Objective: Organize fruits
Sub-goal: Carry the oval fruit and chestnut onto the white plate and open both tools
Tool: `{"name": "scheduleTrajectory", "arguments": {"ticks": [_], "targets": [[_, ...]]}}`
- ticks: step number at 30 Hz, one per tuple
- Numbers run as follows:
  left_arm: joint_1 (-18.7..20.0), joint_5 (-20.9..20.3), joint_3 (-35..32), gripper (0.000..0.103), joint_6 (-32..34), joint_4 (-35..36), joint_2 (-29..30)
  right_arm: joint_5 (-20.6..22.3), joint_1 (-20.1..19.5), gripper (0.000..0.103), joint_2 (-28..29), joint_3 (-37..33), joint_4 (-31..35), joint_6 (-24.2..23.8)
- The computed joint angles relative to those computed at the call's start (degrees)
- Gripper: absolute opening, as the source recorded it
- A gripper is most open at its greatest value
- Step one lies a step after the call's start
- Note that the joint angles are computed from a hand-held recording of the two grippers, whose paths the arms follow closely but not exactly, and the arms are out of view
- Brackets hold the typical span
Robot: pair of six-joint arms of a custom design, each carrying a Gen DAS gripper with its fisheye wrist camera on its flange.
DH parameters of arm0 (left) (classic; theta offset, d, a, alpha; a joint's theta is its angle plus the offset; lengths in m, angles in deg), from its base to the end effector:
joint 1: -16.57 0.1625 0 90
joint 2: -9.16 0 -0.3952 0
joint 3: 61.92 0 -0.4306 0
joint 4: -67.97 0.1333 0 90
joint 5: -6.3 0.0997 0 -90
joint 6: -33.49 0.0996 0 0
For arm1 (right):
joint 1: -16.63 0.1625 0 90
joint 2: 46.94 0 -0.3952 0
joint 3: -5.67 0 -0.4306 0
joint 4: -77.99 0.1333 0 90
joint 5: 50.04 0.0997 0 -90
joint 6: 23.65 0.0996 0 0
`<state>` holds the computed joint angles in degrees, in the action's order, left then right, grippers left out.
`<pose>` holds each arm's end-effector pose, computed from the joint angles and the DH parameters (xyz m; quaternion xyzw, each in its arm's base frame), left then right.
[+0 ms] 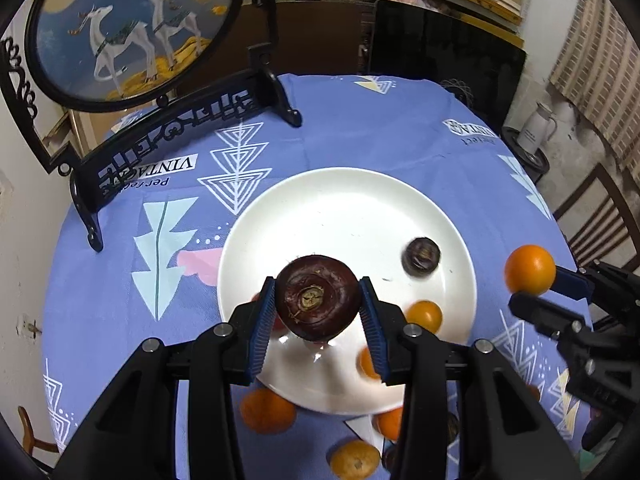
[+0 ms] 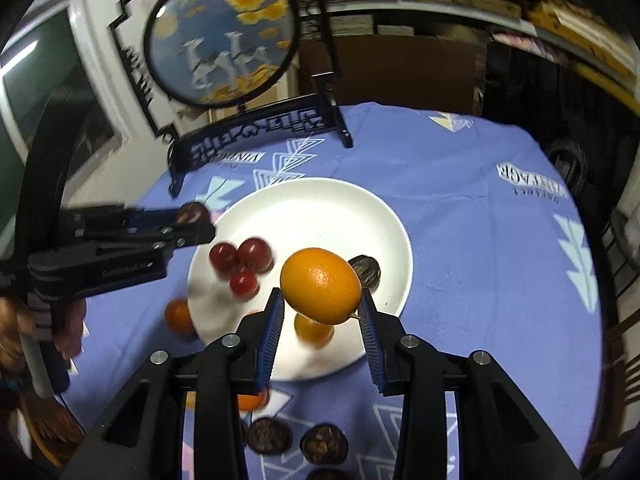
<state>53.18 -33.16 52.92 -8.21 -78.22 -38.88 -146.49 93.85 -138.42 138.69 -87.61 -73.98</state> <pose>-0.2922 -0.4790 -0.0200 0.1310 0.8917 -0.2572 0.3486 0.0195 -0.4660 0.2459 0.2917 -0.9091 0.2210 0.1989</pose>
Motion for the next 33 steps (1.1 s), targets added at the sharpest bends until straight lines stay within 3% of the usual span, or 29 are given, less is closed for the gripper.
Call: {"name": "scheduleTrajectory", "arguments": {"ticks": [11, 19, 21, 23, 33], "targets": [[2.83, -0.03, -6.03, 0.040, 3.15, 4.79, 6.12, -2.86, 1.79, 0.038, 10.64, -6.64, 0.36, 1.67], [3.82, -0.26, -7.25, 0.043, 5.01, 4.16, 7.42, -4.38, 2.33, 0.042, 14.73, -9.56, 1.55, 2.82], [3.83, 0.44, -7.31, 0.053, 4.43, 4.78, 7.28, -4.43, 2.46, 0.055, 15.08, -9.75, 0.53, 3.21], [3.73, 1.34, -6.61, 0.066, 3.77, 4.00, 6.59, -3.45, 2.23, 0.057, 14.60, -9.55, -0.28, 3.20], [0.94, 1.83, -0.26, 0.068, 0.42, 3.57, 0.91, -1.14, -0.69, 0.060, 6.55, -5.77, 3.76, 0.86]]}}
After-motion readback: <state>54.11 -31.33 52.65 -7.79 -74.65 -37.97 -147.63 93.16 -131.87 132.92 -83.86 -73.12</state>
